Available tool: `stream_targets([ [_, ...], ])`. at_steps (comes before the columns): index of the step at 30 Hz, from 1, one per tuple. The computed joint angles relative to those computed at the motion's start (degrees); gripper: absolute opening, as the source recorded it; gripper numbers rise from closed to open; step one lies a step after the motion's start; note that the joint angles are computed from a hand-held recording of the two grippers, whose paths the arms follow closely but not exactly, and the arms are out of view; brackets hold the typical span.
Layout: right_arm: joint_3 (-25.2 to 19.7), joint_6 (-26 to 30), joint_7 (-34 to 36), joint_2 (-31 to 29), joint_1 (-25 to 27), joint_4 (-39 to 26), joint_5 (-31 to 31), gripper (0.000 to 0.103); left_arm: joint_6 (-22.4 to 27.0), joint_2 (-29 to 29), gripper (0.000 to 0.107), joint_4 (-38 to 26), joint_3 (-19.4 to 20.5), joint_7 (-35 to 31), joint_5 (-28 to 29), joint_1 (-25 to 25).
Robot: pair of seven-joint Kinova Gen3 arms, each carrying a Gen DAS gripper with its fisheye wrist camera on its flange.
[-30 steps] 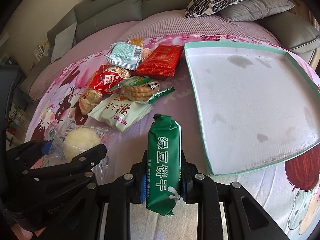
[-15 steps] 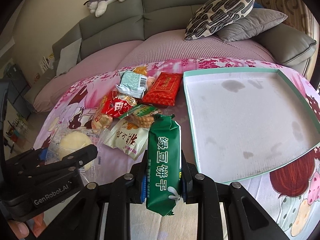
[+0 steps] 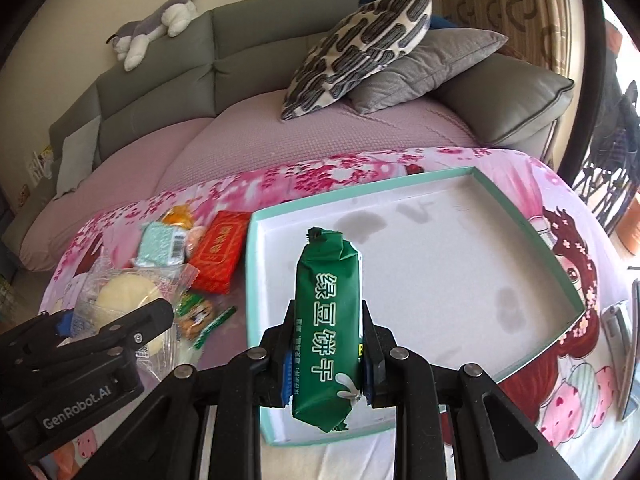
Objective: Organize snacks
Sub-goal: 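Carry both packets over the tray and release them inside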
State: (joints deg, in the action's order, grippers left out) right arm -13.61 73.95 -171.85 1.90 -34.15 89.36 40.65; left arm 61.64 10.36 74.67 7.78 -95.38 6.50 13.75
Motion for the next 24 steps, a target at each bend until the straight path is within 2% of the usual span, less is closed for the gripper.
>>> stream_targets([
  [7, 3.4, 0.8, 3.3, -1.2, 6.0, 1.3, -0.6, 0.026, 2.6, 8.8, 0.068, -10.5, 1.9, 2.1, -1.1, 5.4],
  [18, 8.3, -2.5, 15.9, 2.0, 14.9, -0.6, -3.8, 0.026, 9.3, 21.2, 0.069, -25.7, -0.1, 5.5, -4.5, 12.2],
  [21, 9.2, -3.2, 18.6, 2.9, 16.0, -1.5, -5.6, 0.026, 10.4, 22.7, 0.071, -27.9, -0.8, 6.2, -5.4, 13.0],
  [24, 9.7, -3.2, 19.9, 3.5, 16.6, -2.2, -6.6, 0.026, 9.7, 22.5, 0.080, -27.7, -1.1, 6.6, -5.7, 13.2],
])
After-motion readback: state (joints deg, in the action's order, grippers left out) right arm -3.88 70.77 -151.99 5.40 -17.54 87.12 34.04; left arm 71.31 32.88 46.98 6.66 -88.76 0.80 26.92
